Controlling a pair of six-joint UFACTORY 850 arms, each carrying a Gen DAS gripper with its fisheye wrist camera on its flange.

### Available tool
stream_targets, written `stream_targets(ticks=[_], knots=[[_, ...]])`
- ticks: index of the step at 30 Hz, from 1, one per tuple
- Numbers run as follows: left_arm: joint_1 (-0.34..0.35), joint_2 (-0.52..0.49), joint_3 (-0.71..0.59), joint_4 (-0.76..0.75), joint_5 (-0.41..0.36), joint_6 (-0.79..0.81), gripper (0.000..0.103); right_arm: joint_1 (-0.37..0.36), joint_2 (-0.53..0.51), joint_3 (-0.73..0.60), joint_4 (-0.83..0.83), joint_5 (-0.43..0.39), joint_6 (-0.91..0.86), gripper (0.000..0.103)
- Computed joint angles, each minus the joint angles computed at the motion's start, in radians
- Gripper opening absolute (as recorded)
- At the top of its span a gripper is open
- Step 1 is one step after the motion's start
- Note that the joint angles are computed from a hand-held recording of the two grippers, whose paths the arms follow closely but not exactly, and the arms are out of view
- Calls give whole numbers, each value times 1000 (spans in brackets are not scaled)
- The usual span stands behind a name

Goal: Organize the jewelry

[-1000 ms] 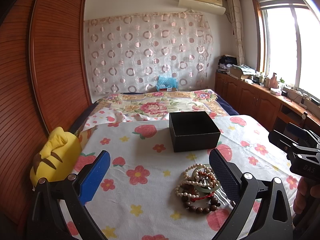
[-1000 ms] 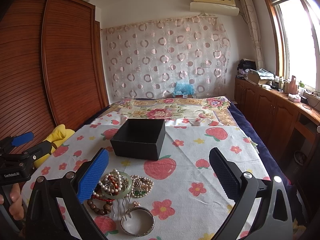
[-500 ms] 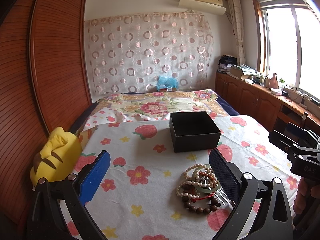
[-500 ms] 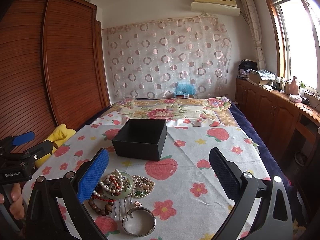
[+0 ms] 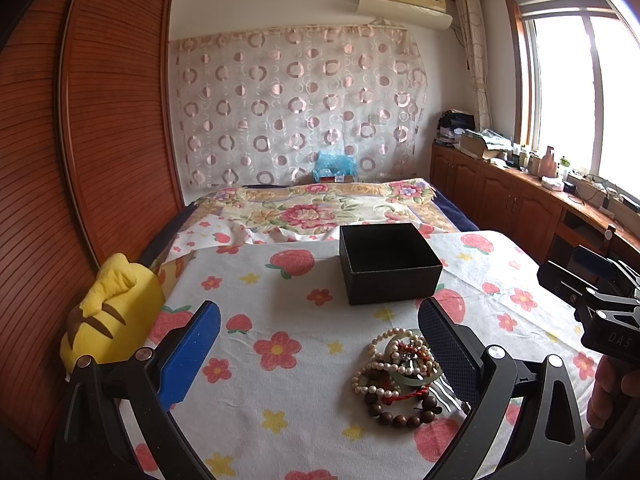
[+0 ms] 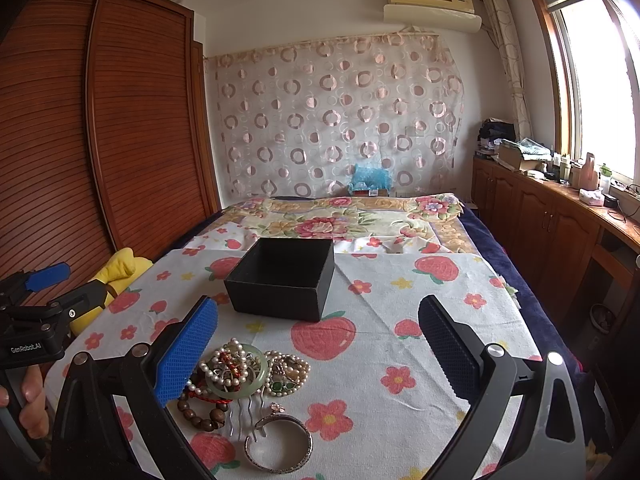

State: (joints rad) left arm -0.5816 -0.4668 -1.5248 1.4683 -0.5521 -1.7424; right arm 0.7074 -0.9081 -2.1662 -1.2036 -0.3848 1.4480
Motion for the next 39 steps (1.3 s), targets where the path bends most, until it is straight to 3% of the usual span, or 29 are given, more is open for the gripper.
stream_targets(ticks=[32,39], knots=[[1,-1,-1,-3,3,2,96,0,0,-1,4,0,-5,100],[19,-24,-18,-84,44,87,96,-11,-4,7,98,31,-117,100]])
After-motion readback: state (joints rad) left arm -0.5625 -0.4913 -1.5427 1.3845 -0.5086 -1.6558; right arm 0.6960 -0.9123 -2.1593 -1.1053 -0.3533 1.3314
